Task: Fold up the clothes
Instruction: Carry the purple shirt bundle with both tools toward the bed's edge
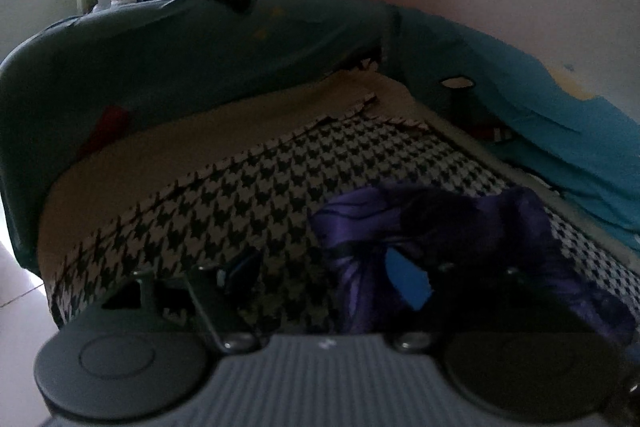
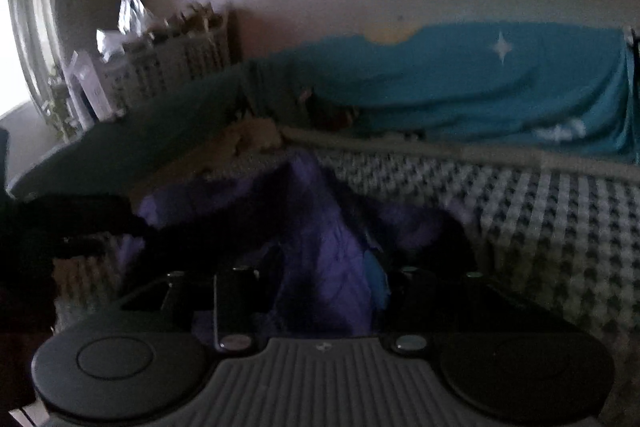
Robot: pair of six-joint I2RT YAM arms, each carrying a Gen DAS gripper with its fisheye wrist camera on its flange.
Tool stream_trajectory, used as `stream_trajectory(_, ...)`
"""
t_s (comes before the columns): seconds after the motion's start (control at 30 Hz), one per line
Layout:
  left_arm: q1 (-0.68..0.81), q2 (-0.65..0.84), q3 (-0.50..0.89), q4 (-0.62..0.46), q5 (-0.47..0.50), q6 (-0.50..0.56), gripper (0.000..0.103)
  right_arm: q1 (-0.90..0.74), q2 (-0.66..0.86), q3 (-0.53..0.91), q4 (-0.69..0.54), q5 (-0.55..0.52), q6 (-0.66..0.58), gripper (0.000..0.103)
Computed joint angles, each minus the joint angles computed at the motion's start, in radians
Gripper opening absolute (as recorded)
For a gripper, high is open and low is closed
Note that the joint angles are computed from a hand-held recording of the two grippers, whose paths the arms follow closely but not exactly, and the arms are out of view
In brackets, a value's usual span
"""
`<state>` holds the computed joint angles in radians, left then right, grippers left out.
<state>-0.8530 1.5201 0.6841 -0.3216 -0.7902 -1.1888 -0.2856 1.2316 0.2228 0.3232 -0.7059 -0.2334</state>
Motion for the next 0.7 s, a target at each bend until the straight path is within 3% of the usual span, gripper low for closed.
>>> stream_trajectory(0.13, 0.039, 0.012, -0.022, 0.038, 0.044, -0.021, 0.074, 0.046, 0.176, 0.051, 0.044, 0.081, 0.027, 0.041)
stream_trajectory(0.23, 0.075, 0.024, -0.039, 0.066, 0.08, -0.036, 0.077, 0.065, 0.215, 0.041, 0.118, 0.125, 0.033, 0.04)
stream_trajectory(0.37, 0.124, 0.052, -0.052, 0.092, 0.118, -0.046, 0.08, 0.072, 0.157, 0.045, 0.052, 0.16, 0.013, 0.041)
stream_trajectory(0.57, 0.128, 0.059, -0.054, 0.078, 0.115, -0.044, 0.082, -0.005, -0.038, 0.0, -0.099, 0.063, -0.015, 0.041)
stream_trajectory(0.7, 0.103, 0.008, -0.064, 0.052, 0.109, -0.058, 0.082, -0.004, -0.217, -0.021, -0.275, -0.008, -0.049, 0.041)
